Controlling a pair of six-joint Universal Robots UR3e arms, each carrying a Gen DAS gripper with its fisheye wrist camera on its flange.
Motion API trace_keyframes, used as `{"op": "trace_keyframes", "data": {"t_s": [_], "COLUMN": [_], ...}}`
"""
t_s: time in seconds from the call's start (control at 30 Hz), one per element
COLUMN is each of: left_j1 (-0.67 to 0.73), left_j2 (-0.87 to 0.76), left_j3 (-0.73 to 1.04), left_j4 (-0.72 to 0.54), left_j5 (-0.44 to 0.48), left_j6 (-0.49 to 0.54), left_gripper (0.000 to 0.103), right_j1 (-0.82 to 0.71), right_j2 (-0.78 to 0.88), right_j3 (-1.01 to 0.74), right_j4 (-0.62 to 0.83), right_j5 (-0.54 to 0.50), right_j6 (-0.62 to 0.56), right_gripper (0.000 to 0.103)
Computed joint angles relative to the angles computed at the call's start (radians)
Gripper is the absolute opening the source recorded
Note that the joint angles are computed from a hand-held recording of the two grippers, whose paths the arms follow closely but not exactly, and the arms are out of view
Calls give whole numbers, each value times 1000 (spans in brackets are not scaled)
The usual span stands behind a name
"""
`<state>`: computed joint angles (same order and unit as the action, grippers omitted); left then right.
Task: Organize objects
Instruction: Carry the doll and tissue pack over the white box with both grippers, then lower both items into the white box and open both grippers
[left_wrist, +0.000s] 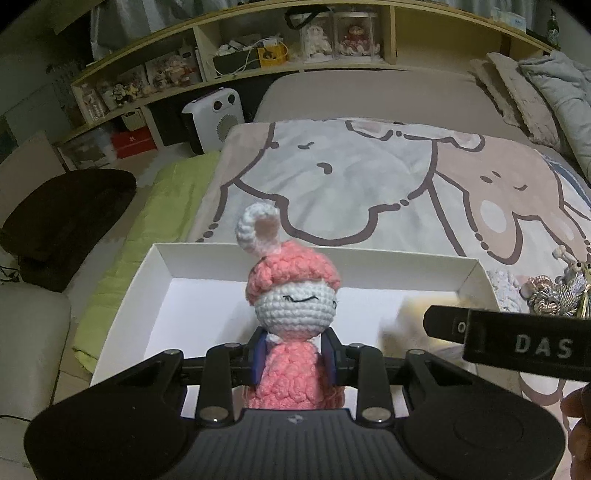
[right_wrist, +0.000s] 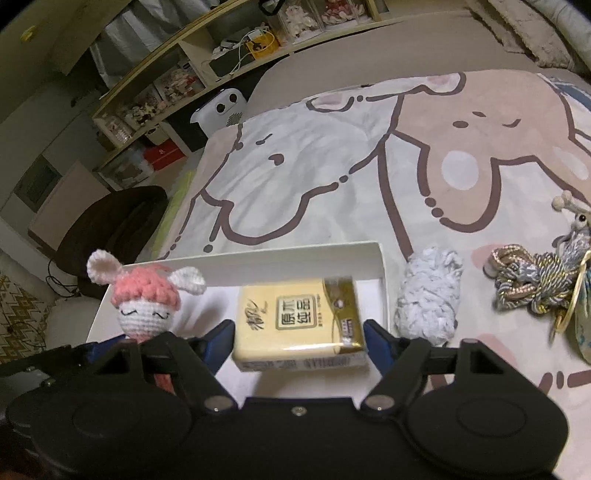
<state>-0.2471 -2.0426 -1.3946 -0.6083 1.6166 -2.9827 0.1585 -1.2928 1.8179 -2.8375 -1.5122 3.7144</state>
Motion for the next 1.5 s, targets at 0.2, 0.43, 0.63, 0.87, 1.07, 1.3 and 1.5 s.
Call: {"op": "trace_keyframes", "data": {"t_s": [0.2, 0.43, 0.63, 0.87, 1.07, 1.3, 1.5], "left_j1": [-7, -15, -26, -34, -36, -56, -67], "left_j2": [-11, -3, 11, 78, 126, 185, 228], "left_j3": [11, 13, 0, -53, -86, -133, -169], "left_j4": [-19, -39, -41, -34, -59, -60, -51], "left_j5": [8, 11, 23, 11, 11, 26, 35], "left_j6": [-3, -21, -31, -71, -109, -117, -140], "left_gripper": [39, 39, 39, 57, 61, 86, 95], "right_j1": [-30, -45, -61, -83, -93, -113, -124], "right_j2": [-35, -88, -126, -183, -253, -349, -423], "right_j3": [44, 95, 126, 165, 201, 269, 319], "right_j4": [-2, -4, 4, 9, 29, 41, 57], "right_j5": [25, 39, 53, 67, 55, 51, 43], "right_j6": [2, -11, -24, -49, -103, -161, -210], "right_gripper": [83, 82, 82, 82, 82, 87, 94]}}
